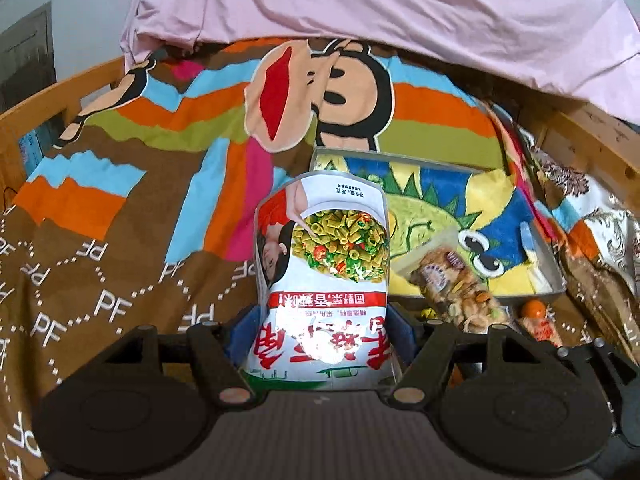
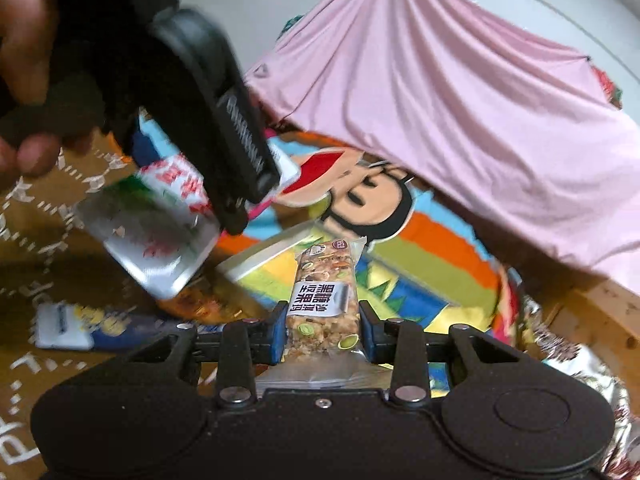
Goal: Organize snacks
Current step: 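Carry the bean bag and nut bar into the metal tray with both tools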
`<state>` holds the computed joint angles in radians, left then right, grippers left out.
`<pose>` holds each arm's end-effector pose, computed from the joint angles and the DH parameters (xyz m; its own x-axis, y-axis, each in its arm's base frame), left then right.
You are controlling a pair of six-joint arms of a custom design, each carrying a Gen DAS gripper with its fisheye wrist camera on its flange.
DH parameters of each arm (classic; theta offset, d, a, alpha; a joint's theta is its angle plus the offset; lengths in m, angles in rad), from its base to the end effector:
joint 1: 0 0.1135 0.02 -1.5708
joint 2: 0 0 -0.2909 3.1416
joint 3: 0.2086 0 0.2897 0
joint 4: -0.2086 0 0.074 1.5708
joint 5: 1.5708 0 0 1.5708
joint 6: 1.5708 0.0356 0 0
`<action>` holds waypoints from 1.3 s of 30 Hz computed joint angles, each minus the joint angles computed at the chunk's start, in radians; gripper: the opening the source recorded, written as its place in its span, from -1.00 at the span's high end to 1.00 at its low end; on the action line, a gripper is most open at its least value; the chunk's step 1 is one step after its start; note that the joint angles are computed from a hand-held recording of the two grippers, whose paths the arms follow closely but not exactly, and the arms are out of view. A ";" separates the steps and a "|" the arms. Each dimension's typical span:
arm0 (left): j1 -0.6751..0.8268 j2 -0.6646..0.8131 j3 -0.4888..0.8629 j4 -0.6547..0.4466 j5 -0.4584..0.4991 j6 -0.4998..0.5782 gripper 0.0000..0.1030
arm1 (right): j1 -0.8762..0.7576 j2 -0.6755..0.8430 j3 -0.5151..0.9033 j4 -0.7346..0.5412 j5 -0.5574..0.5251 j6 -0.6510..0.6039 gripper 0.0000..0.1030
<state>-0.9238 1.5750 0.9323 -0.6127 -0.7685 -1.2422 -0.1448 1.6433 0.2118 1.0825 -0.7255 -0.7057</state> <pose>0.2096 -0.2364 0.1879 -0.6049 -0.3282 -0.7255 -0.3992 0.9133 -0.0804 0.2354 -0.0105 0.0969 0.0726 -0.5010 -0.8624 -0.6069 0.6640 -0.4368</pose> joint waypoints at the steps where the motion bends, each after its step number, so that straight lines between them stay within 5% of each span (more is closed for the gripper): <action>1: 0.009 0.007 0.008 0.012 -0.001 0.021 -0.40 | 0.002 0.022 0.004 0.051 0.009 0.014 0.28; 8: 0.113 0.113 0.109 0.249 -0.037 0.295 -0.40 | -0.010 0.208 0.206 0.182 0.076 0.081 0.28; 16: 0.230 0.394 0.334 0.478 0.047 0.467 -0.40 | -0.048 0.402 0.537 0.000 0.143 0.191 0.27; 27: 0.300 0.719 0.607 0.483 0.208 0.441 -0.40 | -0.057 0.561 0.771 -0.250 0.174 0.199 0.27; 37: 0.308 0.807 0.702 0.434 0.222 0.473 -0.52 | -0.059 0.572 0.826 -0.429 0.185 0.183 0.24; 39: 0.307 0.809 0.707 0.423 0.217 0.471 -0.61 | -0.059 0.578 0.837 -0.447 0.193 0.186 0.09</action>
